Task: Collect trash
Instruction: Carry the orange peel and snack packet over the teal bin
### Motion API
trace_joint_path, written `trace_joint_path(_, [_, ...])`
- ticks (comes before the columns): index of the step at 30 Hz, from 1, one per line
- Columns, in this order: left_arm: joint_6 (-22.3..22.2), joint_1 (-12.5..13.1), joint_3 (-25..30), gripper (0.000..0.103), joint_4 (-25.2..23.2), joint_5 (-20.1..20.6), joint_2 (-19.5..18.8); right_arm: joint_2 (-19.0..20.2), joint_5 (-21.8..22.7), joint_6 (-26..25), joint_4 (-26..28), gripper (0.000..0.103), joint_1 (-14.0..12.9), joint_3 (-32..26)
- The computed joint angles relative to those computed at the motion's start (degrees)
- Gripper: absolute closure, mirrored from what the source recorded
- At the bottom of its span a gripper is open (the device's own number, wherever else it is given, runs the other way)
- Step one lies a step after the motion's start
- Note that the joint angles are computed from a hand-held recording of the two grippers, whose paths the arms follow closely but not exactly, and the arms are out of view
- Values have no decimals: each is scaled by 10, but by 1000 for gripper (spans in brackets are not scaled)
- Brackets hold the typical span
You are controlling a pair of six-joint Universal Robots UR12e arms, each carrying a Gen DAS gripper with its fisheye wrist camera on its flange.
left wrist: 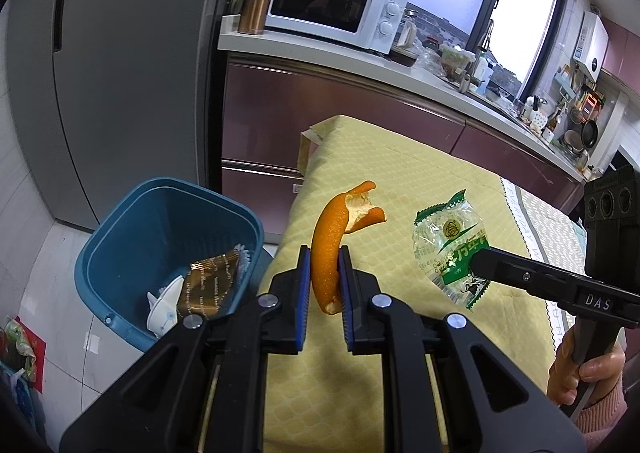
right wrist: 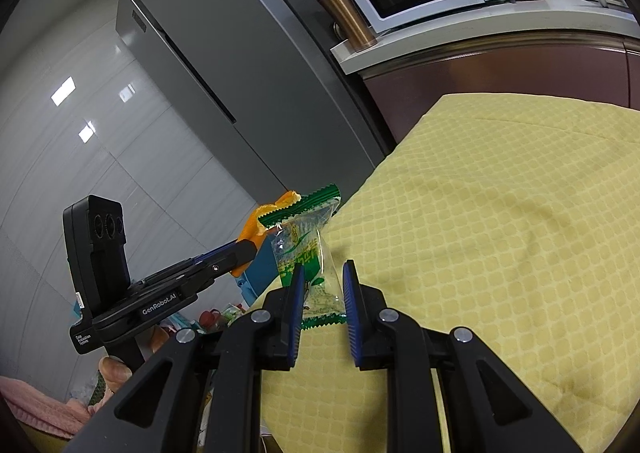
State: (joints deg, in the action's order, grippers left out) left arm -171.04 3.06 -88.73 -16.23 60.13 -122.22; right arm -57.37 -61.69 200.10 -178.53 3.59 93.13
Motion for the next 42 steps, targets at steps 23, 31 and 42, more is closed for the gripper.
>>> trace_joint_path(23, [-30,12,-3,89,19,20,0,20,27,-36,34,85,5,-35])
trace_joint_path(31, [-39,15,-5,89,25,25,1,24,38,-51,46,85,5,-44])
trace_joint_path(42, [-48,19,-9,89,34,35,2,31,48,-63,64,85,8,-58])
